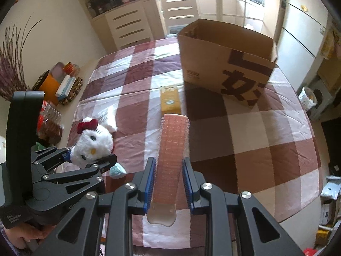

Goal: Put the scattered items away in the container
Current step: 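Lift the plush cat with the left tool while the right tool carries the roller toward the box, then carry the plush cat and pink roller with both tools over the cardboard box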

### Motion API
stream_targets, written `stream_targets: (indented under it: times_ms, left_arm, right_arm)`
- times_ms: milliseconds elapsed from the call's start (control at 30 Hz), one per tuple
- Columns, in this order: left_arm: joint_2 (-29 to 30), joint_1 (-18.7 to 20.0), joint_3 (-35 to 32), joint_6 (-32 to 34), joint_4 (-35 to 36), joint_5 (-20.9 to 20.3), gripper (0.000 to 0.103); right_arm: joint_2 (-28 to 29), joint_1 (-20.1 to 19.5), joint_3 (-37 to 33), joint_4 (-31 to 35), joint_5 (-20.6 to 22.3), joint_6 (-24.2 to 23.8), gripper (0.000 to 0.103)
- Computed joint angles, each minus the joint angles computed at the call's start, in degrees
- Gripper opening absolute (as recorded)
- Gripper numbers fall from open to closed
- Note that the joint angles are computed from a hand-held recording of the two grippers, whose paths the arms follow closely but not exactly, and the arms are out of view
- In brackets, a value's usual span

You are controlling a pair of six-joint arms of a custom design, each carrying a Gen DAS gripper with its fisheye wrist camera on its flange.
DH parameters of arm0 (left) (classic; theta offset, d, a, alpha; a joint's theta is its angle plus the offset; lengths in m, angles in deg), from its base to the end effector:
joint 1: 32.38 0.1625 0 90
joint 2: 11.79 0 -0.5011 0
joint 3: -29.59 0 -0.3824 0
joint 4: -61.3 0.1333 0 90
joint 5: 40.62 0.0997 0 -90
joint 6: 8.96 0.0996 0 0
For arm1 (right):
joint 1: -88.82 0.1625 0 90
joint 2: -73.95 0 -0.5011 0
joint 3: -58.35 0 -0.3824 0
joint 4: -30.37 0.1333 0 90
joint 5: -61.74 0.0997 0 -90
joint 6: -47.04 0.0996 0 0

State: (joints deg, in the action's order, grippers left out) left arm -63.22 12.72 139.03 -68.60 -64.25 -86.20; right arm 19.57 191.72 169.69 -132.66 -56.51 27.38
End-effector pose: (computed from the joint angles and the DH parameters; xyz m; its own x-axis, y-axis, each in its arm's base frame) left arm -0.2656 -0.5541 0.1261 -0.7232 -0.2143 -0.6566 0.0560 0.9293 -0.3650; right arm 0.2225 -0.5855 0.1926 -0.7640 -0.3801 0.5214 -0.5007 0.8589 -0.1077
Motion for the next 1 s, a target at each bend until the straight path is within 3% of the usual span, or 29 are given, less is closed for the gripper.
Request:
stream_targets:
  times_ms: [1000]
  left_arm:
    - [10.1,0.3,-12.4,13.9,-0.3,-2.3,0.046]
  right_arm:
    - [-4.1,-4.9,-0.1,-2.5,-2.1,2.5,0.025]
